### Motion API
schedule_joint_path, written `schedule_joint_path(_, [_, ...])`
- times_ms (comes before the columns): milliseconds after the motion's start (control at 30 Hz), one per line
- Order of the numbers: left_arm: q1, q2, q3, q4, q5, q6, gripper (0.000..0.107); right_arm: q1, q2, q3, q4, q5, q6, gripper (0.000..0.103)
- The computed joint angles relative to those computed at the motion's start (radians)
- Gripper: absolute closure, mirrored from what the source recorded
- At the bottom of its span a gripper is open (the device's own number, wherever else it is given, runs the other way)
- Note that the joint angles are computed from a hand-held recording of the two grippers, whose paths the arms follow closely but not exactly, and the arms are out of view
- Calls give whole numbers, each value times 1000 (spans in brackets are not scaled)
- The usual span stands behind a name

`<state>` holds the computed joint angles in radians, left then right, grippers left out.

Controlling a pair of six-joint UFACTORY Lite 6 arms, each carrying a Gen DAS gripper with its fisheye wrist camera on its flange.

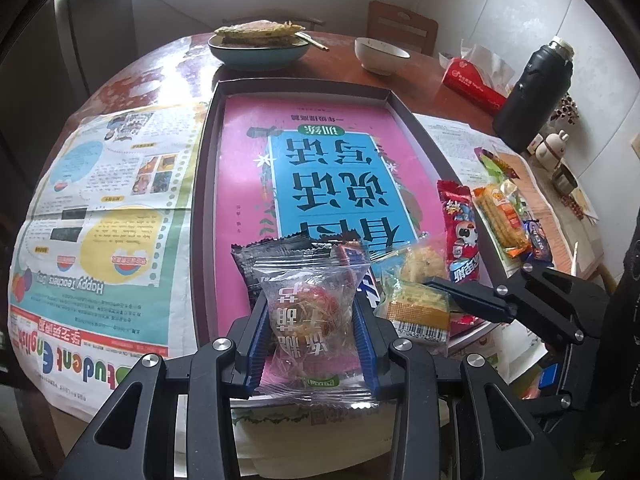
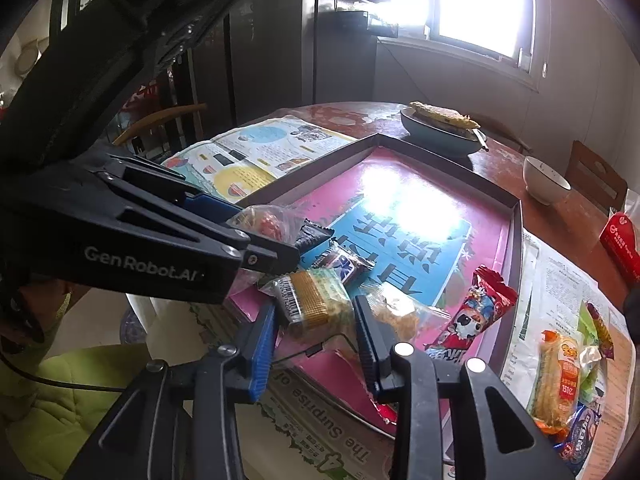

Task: Organize snacks
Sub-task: 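Lower both bags onto the tray and open both grippers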

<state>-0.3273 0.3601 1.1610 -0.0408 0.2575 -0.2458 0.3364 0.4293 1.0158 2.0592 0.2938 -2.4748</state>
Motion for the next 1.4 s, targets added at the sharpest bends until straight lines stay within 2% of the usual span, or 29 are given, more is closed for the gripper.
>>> schedule_joint_path(633, [-24, 22, 22, 159, 20, -153, 66, -28, -42, -39, 18, -11, -31, 61])
schedule_joint_path(867, [-18, 23, 23, 132, 21, -129, 65, -36, -54, -50, 30, -10, -45, 58])
schedule_joint_path(1067, [-11, 24, 24, 123, 23, -123, 60, -46, -64, -63, 11, -14, -41, 56])
schedule_joint_path(1267, [-9, 23, 26, 166, 26, -168, 55, -46, -69, -73, 43, -16, -66, 54])
schedule_joint_path(1400, [-5, 28, 30, 166, 29, -173, 54, -37, -60, -70, 142, -30, -135, 54])
